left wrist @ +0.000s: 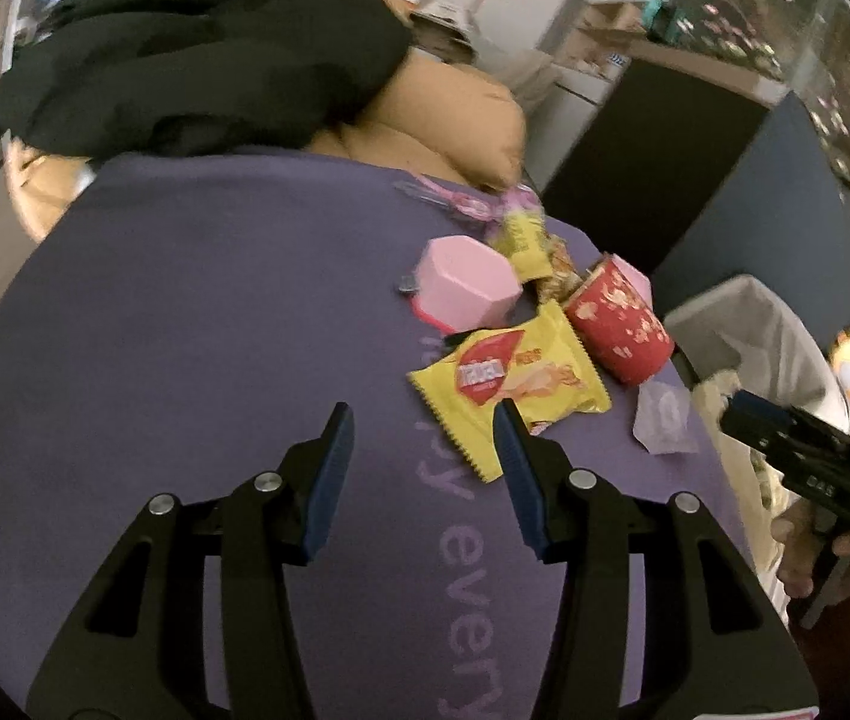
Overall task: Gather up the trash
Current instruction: 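Grasp the yellow nabati wafer pack with the left gripper while the right grasps the clear plastic tray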
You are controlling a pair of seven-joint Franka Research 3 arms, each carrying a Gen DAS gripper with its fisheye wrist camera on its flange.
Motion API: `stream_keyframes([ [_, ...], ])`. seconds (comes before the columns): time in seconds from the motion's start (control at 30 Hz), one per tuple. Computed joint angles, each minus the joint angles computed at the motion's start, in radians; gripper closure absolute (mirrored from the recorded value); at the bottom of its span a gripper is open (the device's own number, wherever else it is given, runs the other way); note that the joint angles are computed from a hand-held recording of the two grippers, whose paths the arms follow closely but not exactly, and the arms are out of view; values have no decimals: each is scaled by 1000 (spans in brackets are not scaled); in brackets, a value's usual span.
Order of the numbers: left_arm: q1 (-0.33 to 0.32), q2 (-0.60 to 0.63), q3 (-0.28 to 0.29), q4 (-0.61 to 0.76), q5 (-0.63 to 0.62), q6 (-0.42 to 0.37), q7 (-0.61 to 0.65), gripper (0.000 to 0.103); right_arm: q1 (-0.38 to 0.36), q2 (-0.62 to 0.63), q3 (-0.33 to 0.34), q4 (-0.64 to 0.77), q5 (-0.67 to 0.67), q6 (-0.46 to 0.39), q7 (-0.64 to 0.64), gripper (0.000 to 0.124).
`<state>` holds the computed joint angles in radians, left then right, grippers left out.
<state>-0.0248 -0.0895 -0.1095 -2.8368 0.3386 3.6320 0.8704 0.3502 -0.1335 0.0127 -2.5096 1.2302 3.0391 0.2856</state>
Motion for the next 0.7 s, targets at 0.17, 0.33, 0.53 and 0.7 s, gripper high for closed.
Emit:
stream_keyframes([
  [0.17,20,86,41,148,275,-95,-108,57,4,11,9,2,14,15,-1,72],
  [0.33,169,198,-38,355,821,-161,-589,57,-4,3,4,-28,-38,17,47,72],
  [0.53,154,194,-59,340,767,-183,-573,62,-20,-1,-21,-43,-23,-42,60,72],
  [0.7,134,140,-55,284,691,-210,-531,63,-38,37,-10,-21,19,-81,88,72],
])
